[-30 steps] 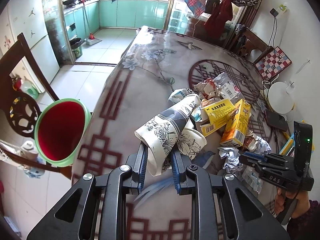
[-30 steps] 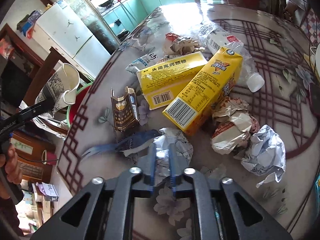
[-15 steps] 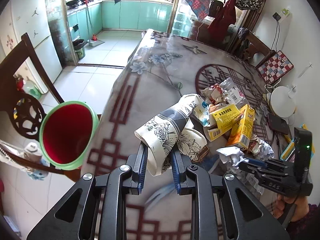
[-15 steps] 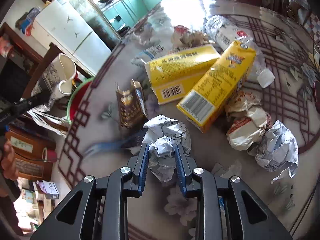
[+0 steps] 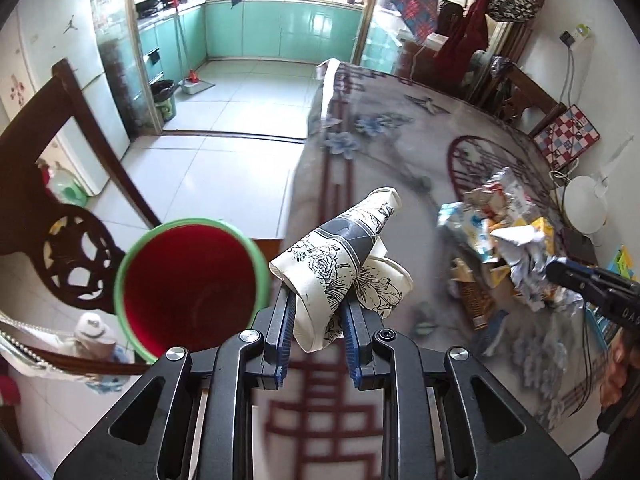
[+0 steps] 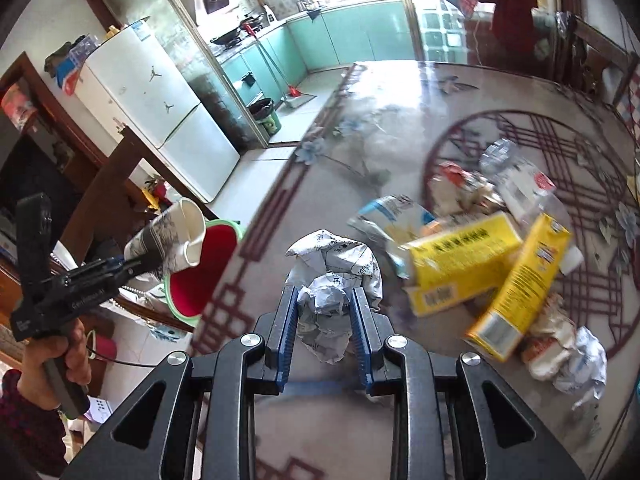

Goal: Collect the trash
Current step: 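Carry cup and foil to the green bin and open both tools to drop them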

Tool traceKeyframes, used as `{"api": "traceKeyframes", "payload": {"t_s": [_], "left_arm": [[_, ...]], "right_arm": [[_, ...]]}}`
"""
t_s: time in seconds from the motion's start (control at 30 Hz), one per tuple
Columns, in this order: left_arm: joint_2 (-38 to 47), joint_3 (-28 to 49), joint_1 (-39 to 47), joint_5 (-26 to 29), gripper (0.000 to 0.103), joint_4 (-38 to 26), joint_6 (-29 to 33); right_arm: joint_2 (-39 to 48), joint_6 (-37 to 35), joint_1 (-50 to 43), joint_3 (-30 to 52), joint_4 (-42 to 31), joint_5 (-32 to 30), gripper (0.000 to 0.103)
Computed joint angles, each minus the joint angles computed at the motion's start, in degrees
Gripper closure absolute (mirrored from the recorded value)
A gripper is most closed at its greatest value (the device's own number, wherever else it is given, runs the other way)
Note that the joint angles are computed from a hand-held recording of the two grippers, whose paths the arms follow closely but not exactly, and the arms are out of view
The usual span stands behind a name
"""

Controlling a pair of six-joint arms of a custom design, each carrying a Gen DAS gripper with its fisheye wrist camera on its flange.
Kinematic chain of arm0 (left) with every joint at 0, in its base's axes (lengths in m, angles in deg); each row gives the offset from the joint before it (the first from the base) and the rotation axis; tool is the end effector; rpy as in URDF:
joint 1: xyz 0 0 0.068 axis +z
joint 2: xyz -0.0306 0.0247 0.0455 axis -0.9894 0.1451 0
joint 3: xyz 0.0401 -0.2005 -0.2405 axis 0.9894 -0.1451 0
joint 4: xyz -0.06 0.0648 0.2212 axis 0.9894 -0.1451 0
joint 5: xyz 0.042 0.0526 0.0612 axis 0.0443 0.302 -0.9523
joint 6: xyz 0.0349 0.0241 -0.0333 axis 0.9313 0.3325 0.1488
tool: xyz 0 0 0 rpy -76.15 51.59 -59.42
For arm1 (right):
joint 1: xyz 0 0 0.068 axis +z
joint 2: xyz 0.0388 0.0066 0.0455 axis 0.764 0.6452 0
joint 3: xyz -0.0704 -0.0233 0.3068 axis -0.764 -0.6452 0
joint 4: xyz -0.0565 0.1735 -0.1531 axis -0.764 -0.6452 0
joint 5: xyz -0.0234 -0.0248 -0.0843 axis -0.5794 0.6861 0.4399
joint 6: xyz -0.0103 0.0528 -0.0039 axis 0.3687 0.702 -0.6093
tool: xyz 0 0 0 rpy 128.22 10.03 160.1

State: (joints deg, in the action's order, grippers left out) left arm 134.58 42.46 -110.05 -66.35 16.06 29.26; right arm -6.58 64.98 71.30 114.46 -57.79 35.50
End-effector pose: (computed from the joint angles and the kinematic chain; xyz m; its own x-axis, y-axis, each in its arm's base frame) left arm 0.2307 -0.1208 0.2628 -0.8581 0.0042 -0.5135 0.0879 0.9864 -0.1388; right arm 0.2221 0.0952 0.2625 -0.8538 -0.0005 -0.5205 -0.2120 0.9137 0.3469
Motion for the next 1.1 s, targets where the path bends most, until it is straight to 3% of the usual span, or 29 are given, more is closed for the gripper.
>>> {"api": "traceKeyframes", "payload": {"t_s": [0.23,0.57,0.73,1.1], "left_arm": [[-1.42,-4.62,15.63,5.10,0.082,0.92,9.49],[3.21,-7.92,27.75,8.19,0.082,4.78,14.46],[5.34,-8.14,30.85,9.68,0.082,5.18,16.55],[11.18,-5.52,31.05,8.23,0.082,7.34,17.45]], "right_arm": [[12.03,6.84,12.90,9.59,4.31,4.88,0.080],[33.38,6.21,20.79,27.70,4.39,1.30,0.079],[39.92,6.50,22.80,34.45,2.02,0.70,0.079],[45.14,8.00,24.66,39.42,1.49,-0.11,0.079]]}}
